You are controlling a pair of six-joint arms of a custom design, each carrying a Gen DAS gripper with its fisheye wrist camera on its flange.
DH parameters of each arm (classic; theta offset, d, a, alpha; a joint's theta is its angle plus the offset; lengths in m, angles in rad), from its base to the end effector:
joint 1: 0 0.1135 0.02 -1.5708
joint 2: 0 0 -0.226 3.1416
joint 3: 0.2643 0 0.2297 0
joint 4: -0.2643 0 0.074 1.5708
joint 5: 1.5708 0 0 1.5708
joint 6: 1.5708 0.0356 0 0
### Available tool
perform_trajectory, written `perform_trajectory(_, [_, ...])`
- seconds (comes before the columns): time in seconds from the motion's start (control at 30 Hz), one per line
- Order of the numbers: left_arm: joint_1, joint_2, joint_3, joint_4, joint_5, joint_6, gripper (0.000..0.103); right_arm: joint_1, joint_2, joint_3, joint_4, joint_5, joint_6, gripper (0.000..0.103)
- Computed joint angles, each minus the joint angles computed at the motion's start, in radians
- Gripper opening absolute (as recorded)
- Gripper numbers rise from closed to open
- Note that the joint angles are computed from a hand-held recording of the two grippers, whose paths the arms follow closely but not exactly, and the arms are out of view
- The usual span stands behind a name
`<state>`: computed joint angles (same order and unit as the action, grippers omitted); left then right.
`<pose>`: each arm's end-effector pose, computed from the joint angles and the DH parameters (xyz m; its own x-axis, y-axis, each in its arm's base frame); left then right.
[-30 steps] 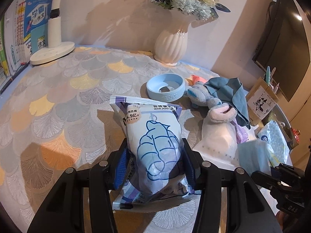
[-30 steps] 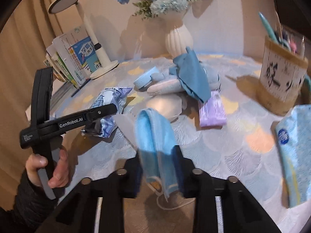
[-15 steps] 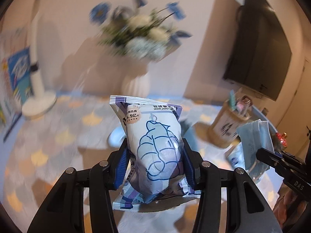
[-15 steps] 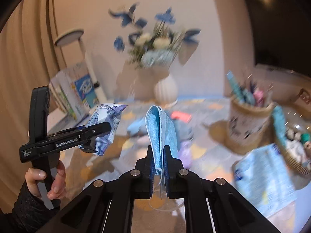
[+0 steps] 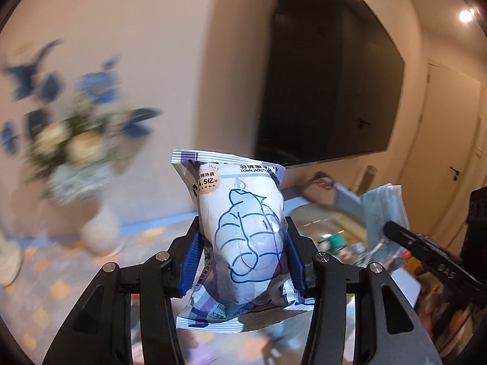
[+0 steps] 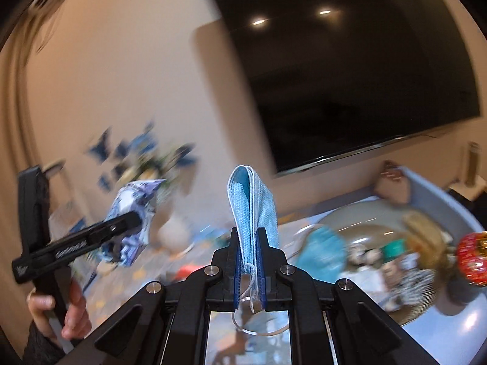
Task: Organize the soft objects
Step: 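Carry the bag and mask to the gold glass plate and open both tools, then move both open tools back over the cluttered table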
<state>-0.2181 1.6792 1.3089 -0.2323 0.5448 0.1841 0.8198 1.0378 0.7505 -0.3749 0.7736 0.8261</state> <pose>0.3464 -0.0957 0.2547 -0.4338 0.2565 -0.8637 0.6930 0.7076 -0.1380 0.1637 0.1389 0.2417 -0.3924 0.3505 -0.8504 0.2089 0.9343 0.2887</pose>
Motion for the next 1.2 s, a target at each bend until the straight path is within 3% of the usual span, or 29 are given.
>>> perform_trajectory(0.17, [-0.212,0.147,0.184,-0.094,-0.165,-0.015,0.047,-0.228,-0.185,-0.052,-0.114,-0.089,0.009,0.008])
perform_trajectory(0.23, [-0.277,0.223,0.256,-0.142,-0.187,-0.014,0.047,-0.331,-0.245,-0.078,-0.150,-0.150,0.002,0.008])
perform_trajectory(0.43, [-0.389,0.334,0.310,-0.123,-0.237,-0.028,0.049,-0.573,-0.237,-0.126,-0.166,-0.329,-0.041,0.008])
perform_trajectory(0.47, [-0.394,0.340,0.305,-0.109,-0.220,-0.020,0.064,-0.592,-0.224,-0.134,-0.154,-0.347,-0.049,0.009])
perform_trajectory(0.5, [-0.399,0.343,0.296,-0.093,-0.202,-0.005,0.085,-0.609,-0.208,-0.135,-0.146,-0.365,-0.057,0.010])
perform_trajectory(0.53, [-0.407,0.326,0.259,-0.057,-0.215,-0.004,0.090,-0.628,-0.188,-0.135,-0.143,-0.389,-0.062,0.014])
perform_trajectory(0.63, [-0.414,0.299,0.193,-0.010,-0.225,0.012,0.092,-0.667,-0.145,-0.154,-0.111,-0.455,-0.074,0.016])
perform_trajectory(0.77, [-0.375,0.268,0.171,-0.062,-0.154,0.038,0.092,-0.666,-0.194,-0.214,-0.124,-0.458,-0.033,0.017])
perform_trajectory(1.0, [-0.214,0.031,-0.038,-0.034,0.008,0.064,0.092,-0.527,-0.315,-0.209,-0.247,-0.350,0.083,0.023])
perform_trajectory(1.07, [-0.124,-0.054,-0.103,-0.033,0.102,0.075,0.092,-0.448,-0.302,-0.178,-0.272,-0.294,0.124,0.033])
perform_trajectory(1.17, [0.006,-0.158,-0.169,-0.038,0.164,0.088,0.092,-0.285,-0.249,-0.115,-0.302,-0.178,0.200,0.051])
perform_trajectory(1.2, [0.047,-0.185,-0.183,-0.042,0.175,0.092,0.092,-0.218,-0.221,-0.091,-0.311,-0.129,0.235,0.053])
